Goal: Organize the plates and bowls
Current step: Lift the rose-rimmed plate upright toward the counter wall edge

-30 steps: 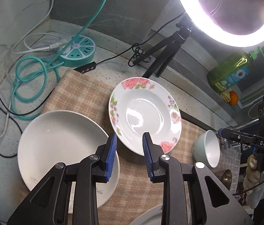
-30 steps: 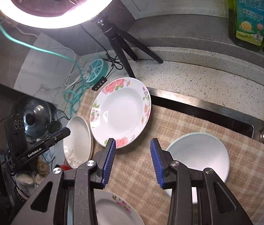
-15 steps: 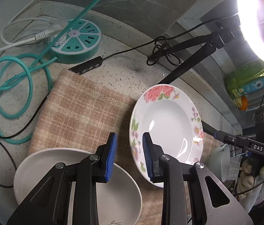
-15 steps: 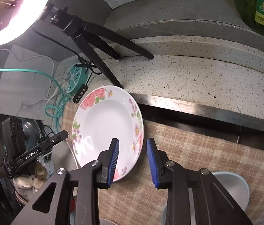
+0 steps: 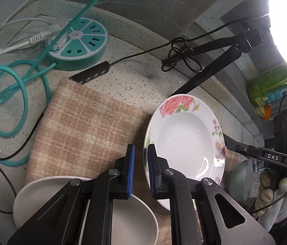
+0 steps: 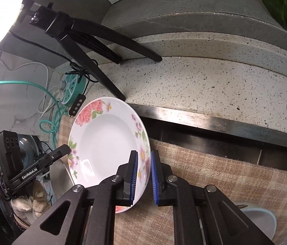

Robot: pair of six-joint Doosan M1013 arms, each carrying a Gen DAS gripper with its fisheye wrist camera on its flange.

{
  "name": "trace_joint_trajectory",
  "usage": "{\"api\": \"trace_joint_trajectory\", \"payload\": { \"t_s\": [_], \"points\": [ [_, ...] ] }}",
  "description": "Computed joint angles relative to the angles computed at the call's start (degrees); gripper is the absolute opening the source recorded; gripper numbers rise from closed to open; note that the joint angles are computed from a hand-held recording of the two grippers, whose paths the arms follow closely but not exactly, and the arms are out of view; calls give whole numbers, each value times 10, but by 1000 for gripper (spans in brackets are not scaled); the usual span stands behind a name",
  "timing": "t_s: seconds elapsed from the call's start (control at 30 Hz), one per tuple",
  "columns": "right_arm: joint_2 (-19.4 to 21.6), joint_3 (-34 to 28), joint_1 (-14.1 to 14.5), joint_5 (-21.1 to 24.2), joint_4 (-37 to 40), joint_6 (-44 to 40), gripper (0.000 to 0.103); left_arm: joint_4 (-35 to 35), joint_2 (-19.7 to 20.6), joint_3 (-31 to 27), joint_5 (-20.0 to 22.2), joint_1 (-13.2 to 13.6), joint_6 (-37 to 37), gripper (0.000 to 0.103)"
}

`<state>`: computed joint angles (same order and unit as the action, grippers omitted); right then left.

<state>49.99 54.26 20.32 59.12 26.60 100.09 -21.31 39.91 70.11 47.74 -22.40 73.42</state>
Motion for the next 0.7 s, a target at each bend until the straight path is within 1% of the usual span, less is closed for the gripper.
{"api": "trace_joint_trajectory", "payload": {
  "t_s": [0.23, 0.3, 0.53, 0.7],
  "points": [
    [8, -10, 0, 7, 0, 3, 12, -2, 6, -8, 7, -1, 5, 9],
    [10, -10, -1, 8, 6, 3, 11, -2, 6, -9, 7, -1, 7, 6],
    [15, -13, -2, 15, 13, 5, 6, -12, 11, -14, 13, -1, 14, 5],
    [13, -6, -5, 11, 29, 6, 6, -12, 13, -17, 15, -1, 12, 5]
  ]
}}
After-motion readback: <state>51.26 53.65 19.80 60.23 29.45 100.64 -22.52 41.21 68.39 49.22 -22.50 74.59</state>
